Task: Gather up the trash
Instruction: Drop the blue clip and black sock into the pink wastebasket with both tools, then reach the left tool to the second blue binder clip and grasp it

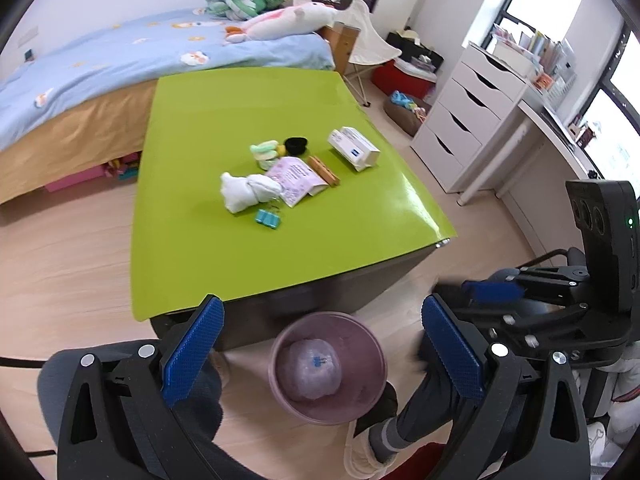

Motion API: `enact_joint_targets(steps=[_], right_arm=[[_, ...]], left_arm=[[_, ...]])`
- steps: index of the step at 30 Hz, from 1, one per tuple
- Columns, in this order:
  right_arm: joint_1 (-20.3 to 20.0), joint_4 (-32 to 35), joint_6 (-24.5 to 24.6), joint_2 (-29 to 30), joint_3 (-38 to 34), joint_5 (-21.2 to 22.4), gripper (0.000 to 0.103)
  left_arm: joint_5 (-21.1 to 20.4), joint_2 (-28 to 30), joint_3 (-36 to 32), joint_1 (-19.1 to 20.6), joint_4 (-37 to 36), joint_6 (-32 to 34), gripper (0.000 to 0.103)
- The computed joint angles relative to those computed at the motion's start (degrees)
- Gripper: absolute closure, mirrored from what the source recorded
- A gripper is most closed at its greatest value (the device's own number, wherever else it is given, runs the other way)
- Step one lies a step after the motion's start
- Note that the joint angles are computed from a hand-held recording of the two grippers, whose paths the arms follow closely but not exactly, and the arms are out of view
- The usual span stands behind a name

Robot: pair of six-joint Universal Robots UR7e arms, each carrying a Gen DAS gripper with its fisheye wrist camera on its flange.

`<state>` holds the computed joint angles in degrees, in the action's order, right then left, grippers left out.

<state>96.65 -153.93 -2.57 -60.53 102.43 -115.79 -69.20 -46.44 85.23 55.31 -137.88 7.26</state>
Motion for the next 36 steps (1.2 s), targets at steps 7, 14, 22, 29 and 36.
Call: enact_joint_targets(steps=[7, 14, 22, 29, 36], right_arm=[[-0.1, -2.6, 1.0, -0.5, 0.8, -2.1, 0.005], [-0.4, -4.9, 1.5, -1.1, 1.4, -3.2, 0.003], [-0.7, -5.3, 1.4, -1.1, 0.9, -2.8, 0.003], [-1.0, -5.1, 0.9, -1.0, -0.8, -3.3, 0.003], [-1.5, -4.0, 0.3, -0.1, -3.5, -3.5, 0.003]], left_arm=[[1.2, -0.3, 0.0, 0.3, 0.4, -0.2, 0.008], [1.1, -0.2, -0.4, 0.5, 1.2, -0.7, 0.008], [1.0, 0.2, -1.2, 0.6, 1.6, -1.5, 0.008], [1.2, 1.6, -3.4, 0.8, 2.0, -1.3, 0.008], [1.1, 5.1, -8.6, 1.4, 3.6, -0.1, 0.008]])
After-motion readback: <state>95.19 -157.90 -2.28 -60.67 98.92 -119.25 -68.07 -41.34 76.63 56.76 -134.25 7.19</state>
